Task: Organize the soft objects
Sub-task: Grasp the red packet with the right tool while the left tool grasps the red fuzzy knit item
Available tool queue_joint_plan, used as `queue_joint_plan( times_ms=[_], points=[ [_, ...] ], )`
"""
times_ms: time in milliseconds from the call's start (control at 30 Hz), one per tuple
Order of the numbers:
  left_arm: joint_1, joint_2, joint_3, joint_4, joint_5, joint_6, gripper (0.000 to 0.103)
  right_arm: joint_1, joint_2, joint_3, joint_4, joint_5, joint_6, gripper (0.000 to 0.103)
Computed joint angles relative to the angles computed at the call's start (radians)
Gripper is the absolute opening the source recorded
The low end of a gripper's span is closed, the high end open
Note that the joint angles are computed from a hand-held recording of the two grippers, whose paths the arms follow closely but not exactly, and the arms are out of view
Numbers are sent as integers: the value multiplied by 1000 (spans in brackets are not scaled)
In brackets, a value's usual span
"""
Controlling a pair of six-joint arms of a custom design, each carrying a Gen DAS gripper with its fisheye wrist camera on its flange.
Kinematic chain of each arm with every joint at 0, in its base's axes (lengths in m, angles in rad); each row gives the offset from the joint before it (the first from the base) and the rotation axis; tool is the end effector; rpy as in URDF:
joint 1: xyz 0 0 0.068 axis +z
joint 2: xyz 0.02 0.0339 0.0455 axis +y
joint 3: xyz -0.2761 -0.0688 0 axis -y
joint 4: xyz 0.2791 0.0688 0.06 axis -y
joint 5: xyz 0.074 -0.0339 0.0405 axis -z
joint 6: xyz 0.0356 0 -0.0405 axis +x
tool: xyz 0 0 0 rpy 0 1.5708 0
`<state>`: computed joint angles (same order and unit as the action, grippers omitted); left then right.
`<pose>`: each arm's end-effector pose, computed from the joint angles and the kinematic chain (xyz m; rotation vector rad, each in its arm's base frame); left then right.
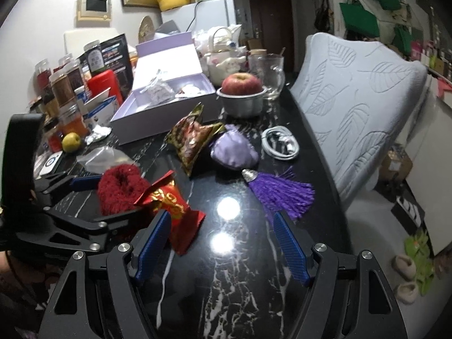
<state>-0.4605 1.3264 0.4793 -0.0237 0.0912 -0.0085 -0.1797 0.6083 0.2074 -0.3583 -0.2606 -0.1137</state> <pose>0.2256 -0.1155 0.1283 0.5918 2.3907 -0.3182 0.1516 -0.0182 0.1430 -0.0535 2.3027 0.1537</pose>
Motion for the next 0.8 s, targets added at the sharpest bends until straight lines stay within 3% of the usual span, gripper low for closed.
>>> queue_joint_plan(
  times_ms=[267,467,667,800],
  points=[
    [97,-29,-28,-45,44,32,99,93,176,1,142,-32,3,75],
    [179,-97,-58,-86,33,60,99,221,323,21,271,36,10,77],
    [248,-156,-80,-94,96,63,99,297,465,61,345,73,44,86],
    [235,-197,-88,-68,109,69,99,351,513,65,382,135,71,86]
  ],
)
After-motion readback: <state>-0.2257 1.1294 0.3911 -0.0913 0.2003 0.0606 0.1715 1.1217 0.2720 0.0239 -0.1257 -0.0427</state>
